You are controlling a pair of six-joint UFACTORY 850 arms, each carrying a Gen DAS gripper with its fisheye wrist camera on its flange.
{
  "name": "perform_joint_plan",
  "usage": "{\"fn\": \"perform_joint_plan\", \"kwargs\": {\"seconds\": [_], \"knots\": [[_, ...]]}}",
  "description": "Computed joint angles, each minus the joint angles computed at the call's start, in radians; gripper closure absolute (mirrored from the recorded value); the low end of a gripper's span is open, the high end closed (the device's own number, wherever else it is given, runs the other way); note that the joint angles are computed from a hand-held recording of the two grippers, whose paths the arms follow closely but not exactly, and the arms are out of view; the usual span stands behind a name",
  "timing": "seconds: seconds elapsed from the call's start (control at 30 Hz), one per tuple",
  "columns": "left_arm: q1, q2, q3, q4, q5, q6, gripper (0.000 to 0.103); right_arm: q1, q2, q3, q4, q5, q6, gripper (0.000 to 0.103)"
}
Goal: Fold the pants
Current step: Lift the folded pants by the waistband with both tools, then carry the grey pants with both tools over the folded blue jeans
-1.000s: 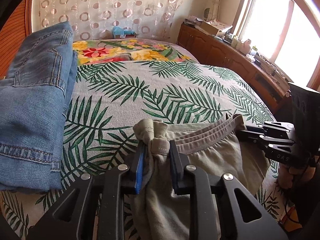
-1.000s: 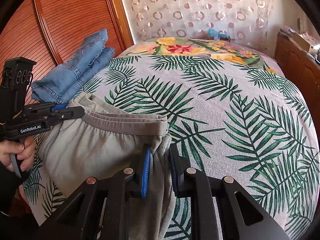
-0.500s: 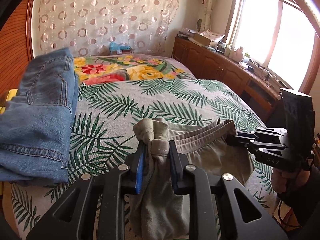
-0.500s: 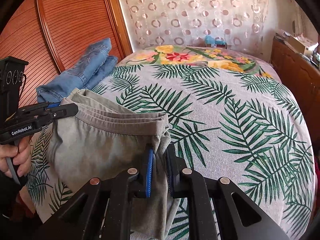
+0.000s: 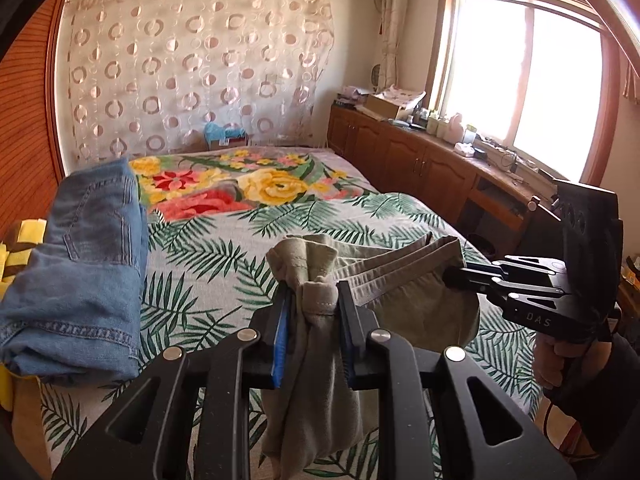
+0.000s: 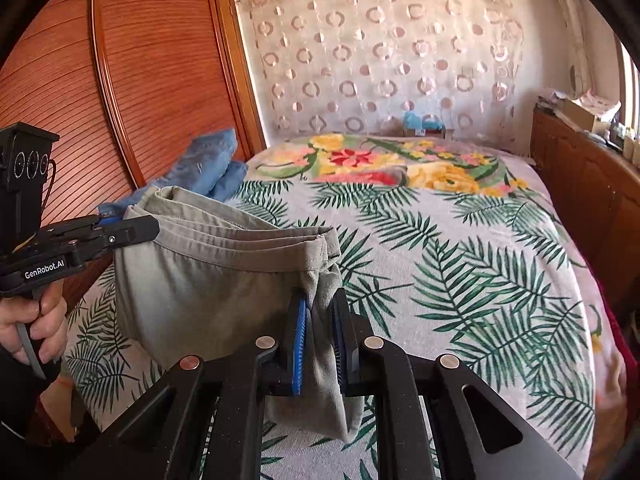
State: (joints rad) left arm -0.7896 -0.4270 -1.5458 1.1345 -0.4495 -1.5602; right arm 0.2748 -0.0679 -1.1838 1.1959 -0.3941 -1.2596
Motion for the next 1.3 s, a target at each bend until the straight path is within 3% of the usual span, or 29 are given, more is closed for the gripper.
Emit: {"fn": "perform_joint_plan", "kwargs": {"seconds": [0.3,0.57,0.77,1.3], "knots": [[-0.007,0.009,-0.031,0.113,-0.024,-0.060,0.081,-0.019,0.056,0.002,0.032,0.010,-0.063,0.091],[0.004,0.029,-0.033,0.149,-0.078,-0.074,0.081,-0.008,0.028,-0.067,0.073,0.010,-0.155,0.091],[0.019,0.054,-0.018,0.125,-0.133,-0.047,0.081,0.013,-0.046,-0.156,0.111,-0.011,-0.236,0.091],[0.077,0.122,0.054,0.165,-0.235,-0.117,0.081,0.041,-0.334,-0.519,0.031,-0.120,-0.225,0.091]]}}
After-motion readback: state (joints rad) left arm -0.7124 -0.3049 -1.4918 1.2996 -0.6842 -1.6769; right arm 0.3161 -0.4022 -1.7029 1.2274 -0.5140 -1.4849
